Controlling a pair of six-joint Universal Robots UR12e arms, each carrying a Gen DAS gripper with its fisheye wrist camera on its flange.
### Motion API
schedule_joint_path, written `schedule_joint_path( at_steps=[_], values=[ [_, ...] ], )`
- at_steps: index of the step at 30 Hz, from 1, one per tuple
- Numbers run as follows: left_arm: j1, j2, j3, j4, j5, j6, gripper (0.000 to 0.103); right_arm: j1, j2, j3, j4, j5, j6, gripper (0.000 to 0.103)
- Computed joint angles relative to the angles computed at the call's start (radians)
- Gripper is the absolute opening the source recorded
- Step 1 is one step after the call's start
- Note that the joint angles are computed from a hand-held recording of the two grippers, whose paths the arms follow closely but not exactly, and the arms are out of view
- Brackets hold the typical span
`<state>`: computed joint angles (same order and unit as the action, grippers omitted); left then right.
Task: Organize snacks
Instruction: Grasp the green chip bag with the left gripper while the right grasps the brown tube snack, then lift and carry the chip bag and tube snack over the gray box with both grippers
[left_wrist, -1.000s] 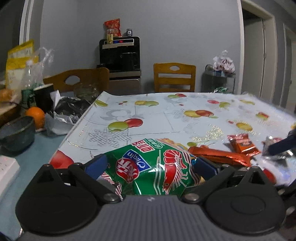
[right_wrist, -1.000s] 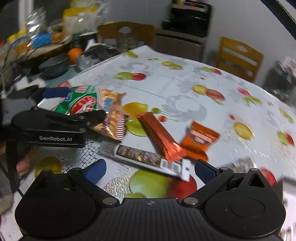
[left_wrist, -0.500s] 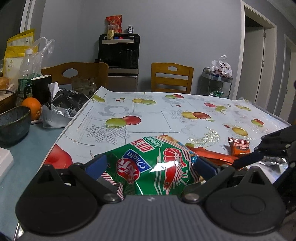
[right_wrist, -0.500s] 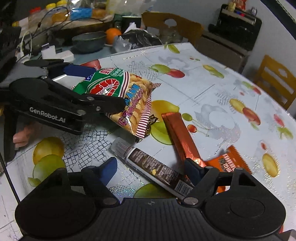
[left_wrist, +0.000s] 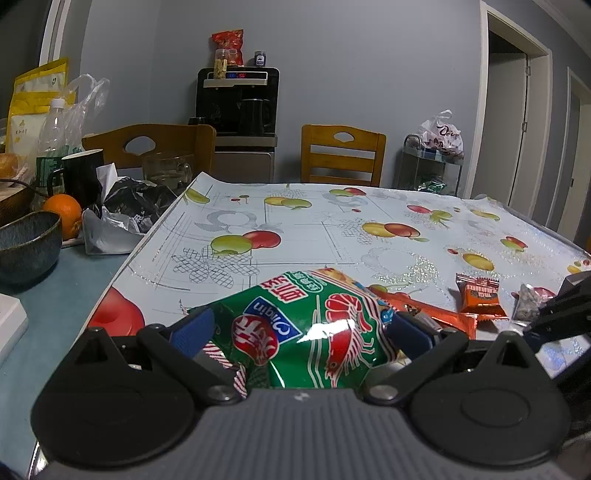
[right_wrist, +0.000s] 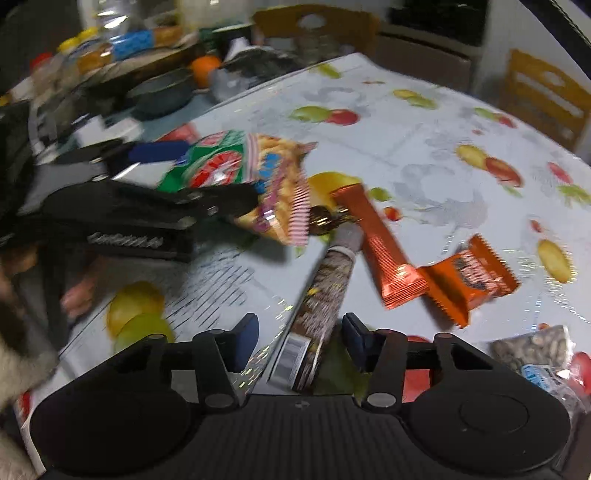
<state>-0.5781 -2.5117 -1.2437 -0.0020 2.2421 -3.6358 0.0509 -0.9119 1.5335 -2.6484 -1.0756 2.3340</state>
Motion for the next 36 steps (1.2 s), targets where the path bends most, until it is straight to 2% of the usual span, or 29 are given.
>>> schedule_joint_path(
  at_steps=[3, 5, 7, 12, 22, 25, 30, 36],
  values=[
    [0.000, -0.001, 0.001, 0.001, -0.001, -0.004, 0.103, 0.004, 0.011, 0.011, -0.081, -0.005, 0.081, 0.051],
    [0.000, -0.001, 0.001, 0.001, -0.002, -0.004, 0.103, 0.005, 0.015, 0.020, -0.132, -0.015, 0.124, 0.042],
    [0.000, -0.001, 0.001, 0.000, -0.001, -0.002, 0.102, 0.005, 0.020, 0.024, -0.160, -0.012, 0.162, 0.028],
    [0.000, 0.000, -0.001, 0.002, -0.002, -0.004, 0.102, 0.005, 0.022, 0.042, -0.225, -0.014, 0.202, 0.026],
    [0.000, 0.000, -0.001, 0.003, -0.010, -0.005, 0.101, -0.034, -0.023, 0.104, -0.245, 0.011, 0.237, 0.026],
    [0.001, 0.002, -0.003, 0.000, -0.028, 0.006, 0.096, -0.052, -0.046, 0.138, -0.247, 0.024, 0.227, 0.026],
    [-0.001, 0.003, -0.011, 0.027, -0.046, 0.032, 0.079, -0.080, -0.076, 0.186, -0.261, 0.049, 0.233, 0.026],
    [-0.009, -0.003, 0.001, 0.027, -0.027, 0.071, 0.066, -0.107, -0.094, 0.224, -0.306, 0.073, 0.273, 0.026]
  ],
)
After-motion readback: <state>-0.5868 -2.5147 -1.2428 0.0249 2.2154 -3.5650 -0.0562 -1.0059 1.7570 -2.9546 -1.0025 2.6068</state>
